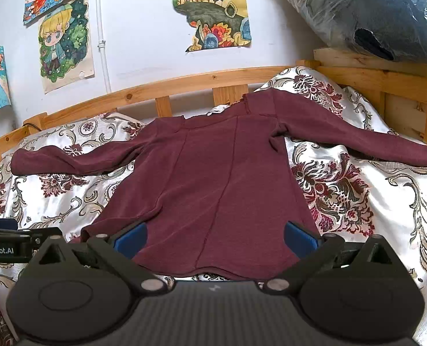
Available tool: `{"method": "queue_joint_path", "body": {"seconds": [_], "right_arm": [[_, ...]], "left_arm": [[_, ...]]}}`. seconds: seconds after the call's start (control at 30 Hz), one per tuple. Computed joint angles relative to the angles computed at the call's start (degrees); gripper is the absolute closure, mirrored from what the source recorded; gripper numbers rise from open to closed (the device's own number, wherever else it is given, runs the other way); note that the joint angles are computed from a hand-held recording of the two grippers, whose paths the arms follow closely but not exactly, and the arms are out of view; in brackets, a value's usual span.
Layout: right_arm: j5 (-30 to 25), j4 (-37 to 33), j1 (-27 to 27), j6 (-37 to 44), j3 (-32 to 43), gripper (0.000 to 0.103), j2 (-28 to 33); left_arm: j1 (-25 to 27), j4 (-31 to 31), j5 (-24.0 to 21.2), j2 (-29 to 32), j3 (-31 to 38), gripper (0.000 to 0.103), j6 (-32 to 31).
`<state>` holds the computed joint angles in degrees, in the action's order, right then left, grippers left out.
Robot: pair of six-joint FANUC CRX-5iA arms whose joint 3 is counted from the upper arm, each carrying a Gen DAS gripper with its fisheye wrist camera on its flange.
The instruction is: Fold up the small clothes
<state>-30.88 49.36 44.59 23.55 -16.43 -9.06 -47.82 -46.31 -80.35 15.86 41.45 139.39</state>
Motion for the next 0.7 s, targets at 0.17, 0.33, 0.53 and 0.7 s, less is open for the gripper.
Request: {"method": "queue_joint_path", "body": {"seconds": [0.17, 0.33, 0.53, 0.7], "right_arm": [[0.0, 0.0, 0.0, 0.0, 0.0, 0.0, 0.0], [-0.1, -0.2, 0.1, 0.1, 0.1, 0.0, 0.0], [-0.3, -0.4, 0.2, 0.2, 0.2, 0.0, 0.0], [-0.4, -0.6, 0.3, 0.5, 0.4, 0.0, 0.0]], "left_arm": [[0.0, 0.1, 0.2, 0.1, 0.0, 0.001, -0.1], [-0.1, 0.0, 0.2, 0.3, 0.3, 0.001, -0.2], [-0.1, 0.1, 0.1, 0.3, 0.3, 0.001, -0.2], [-0.3, 0.0, 0.1, 0.6, 0.6, 0.001, -0.2]]}}
